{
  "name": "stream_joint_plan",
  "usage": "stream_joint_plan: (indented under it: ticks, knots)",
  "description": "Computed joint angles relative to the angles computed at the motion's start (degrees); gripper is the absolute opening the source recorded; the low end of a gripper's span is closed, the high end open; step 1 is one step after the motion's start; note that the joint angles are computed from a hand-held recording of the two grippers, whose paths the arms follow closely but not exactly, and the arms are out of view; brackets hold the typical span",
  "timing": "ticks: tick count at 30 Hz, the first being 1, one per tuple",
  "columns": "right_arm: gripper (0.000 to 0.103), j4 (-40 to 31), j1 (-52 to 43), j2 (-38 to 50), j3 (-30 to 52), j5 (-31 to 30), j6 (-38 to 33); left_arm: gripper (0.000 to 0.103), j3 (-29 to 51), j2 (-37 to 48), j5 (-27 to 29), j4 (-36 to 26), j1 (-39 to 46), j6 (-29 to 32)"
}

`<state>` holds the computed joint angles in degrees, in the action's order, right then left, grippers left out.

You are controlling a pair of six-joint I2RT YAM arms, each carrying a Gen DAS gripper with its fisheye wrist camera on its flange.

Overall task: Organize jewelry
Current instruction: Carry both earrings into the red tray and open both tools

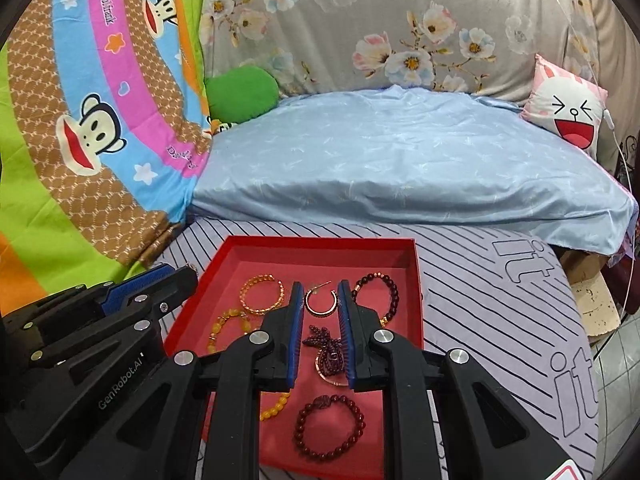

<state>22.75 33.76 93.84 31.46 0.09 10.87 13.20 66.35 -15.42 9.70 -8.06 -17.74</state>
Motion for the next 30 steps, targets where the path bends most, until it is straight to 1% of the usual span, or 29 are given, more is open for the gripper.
stream_joint_plan:
  ticks: [4,7,12,20,23,28,30]
  knots:
    - [0.016,1.5,-0.2,6.4,2.8,-0.3,0.2,0.015,1.2,9.9,1.6,7.1,2.3,1.4]
    - [0.016,2.2,-0.5,10.5,4.7,-0.5,0.2,0.016,2.2,16.2,2.6,11.3,3.5,2.2]
    - [0.016,2.7,-0.9,14.6,6.7,-0.8,0.0,0.015,4.0,23.9,3.6,15.4,4.5,2.3]
    - [0.016,3.0,-1.1,17.1,8.0,-0.9,0.5,0.015,5.9,29.7,4.4,18.1,5.4,1.9]
    - [0.016,3.1,-1.1,17.6,8.1,-0.9,0.6,0.016,6.2,30.7,5.0,18.6,5.9,1.9]
    - [0.017,2.7,-1.0,17.8,8.4,-1.1,0.9,0.016,6.1,31.4,4.5,19.4,5.8,1.6]
    - [0.017,2.8,-1.0,17.8,8.4,-1.1,0.9,0.026,6.2,31.7,4.2,19.5,5.6,1.4]
